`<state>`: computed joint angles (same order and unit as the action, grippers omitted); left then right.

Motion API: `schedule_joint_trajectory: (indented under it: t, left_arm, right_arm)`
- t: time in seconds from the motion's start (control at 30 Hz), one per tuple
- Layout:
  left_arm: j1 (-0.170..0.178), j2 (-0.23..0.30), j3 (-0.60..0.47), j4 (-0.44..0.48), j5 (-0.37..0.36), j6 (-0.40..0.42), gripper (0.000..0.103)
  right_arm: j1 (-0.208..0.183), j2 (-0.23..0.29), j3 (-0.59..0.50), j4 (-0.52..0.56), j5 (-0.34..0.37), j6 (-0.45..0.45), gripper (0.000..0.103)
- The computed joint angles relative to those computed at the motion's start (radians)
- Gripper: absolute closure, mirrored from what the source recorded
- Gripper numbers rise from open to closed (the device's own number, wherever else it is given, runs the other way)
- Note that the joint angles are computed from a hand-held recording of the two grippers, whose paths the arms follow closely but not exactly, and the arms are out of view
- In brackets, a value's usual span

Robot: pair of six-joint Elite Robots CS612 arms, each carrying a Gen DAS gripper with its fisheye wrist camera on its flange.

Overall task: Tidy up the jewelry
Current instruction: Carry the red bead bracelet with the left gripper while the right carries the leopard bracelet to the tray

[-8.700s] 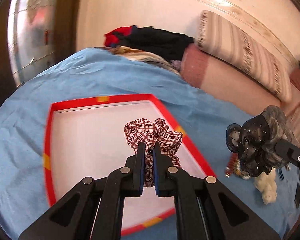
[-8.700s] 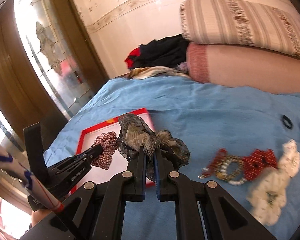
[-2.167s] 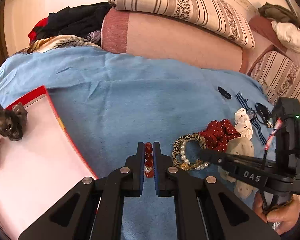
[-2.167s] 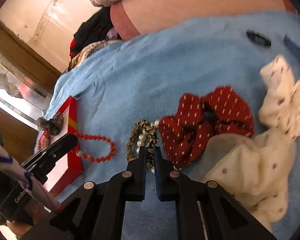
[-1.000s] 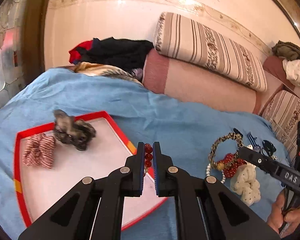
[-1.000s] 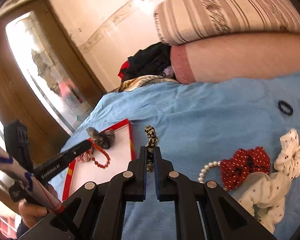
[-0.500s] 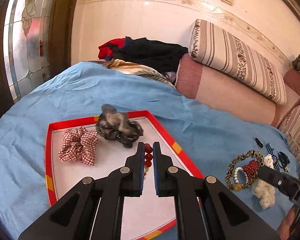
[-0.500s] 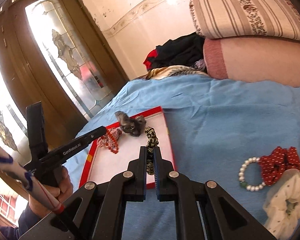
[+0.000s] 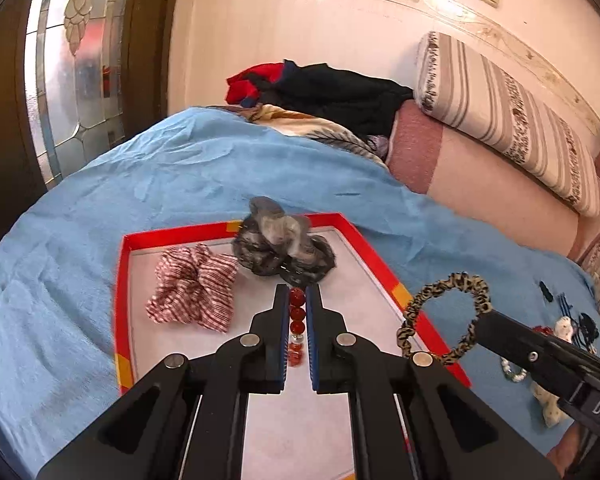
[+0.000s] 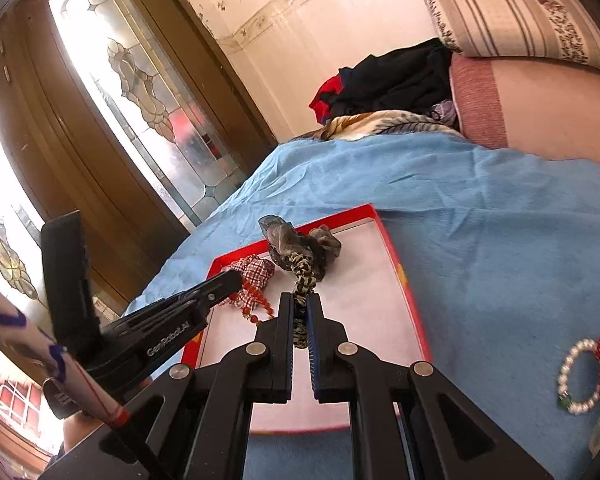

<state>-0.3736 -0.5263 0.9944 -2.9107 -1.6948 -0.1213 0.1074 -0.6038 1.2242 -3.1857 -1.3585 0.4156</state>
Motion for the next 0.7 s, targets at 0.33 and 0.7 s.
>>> schedule_joint_trajectory:
  t: [0.33,0.7]
  left_arm:
    - [0.007,0.025,-0.051,0.061,0.014,-0.043,0.096]
    - [0.000,0.035,-0.067,0.092,0.034,-0.035,0.096]
  right_arm:
    - [0.003,0.055,-0.113,0.117,0.018,0.002,0.096]
    - [0.002,0.080,-0.166,0.180,0.016,0.006,0.096]
